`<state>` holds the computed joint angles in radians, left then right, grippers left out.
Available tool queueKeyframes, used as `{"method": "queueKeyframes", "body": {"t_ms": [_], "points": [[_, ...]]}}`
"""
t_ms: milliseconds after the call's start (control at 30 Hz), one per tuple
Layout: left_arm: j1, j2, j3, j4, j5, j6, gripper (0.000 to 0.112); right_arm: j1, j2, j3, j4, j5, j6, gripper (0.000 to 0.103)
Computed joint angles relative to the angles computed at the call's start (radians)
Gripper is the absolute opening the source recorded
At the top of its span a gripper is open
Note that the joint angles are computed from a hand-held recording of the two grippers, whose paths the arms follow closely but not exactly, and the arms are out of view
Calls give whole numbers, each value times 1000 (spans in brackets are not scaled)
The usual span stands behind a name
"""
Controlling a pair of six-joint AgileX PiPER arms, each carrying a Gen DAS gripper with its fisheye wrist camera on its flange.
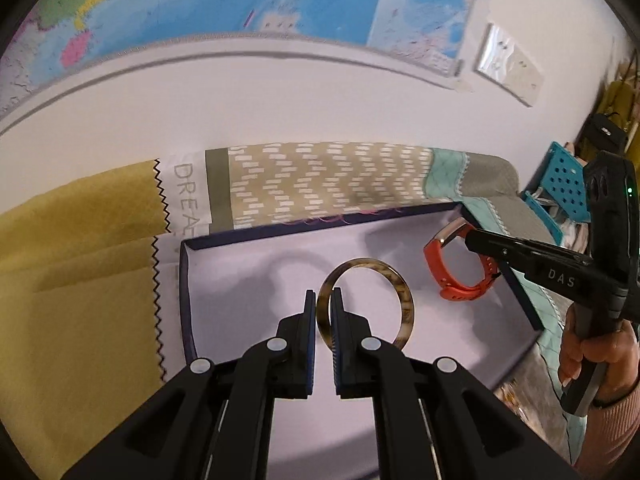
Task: Organize jewelry
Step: 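Carry the bangle and watch band into the box lid and open both grippers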
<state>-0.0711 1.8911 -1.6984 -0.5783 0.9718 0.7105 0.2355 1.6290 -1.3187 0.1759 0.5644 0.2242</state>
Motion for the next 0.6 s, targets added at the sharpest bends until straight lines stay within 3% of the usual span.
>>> {"method": "queueKeyframes", "body": {"t_ms": [267, 433, 533, 600], "points": [[-40, 139, -184, 92, 44, -131, 5, -17, 136, -130, -54, 65, 59, 9], [-63, 227, -320, 178, 106, -228, 5, -12, 145, -131, -97, 73, 126, 12], [-70, 271, -397, 201, 153, -265, 5, -20, 144, -131, -91, 76, 135, 15], [-75, 303, -453, 217, 187, -285, 5, -23, 130, -117, -95, 68, 135, 29]]}}
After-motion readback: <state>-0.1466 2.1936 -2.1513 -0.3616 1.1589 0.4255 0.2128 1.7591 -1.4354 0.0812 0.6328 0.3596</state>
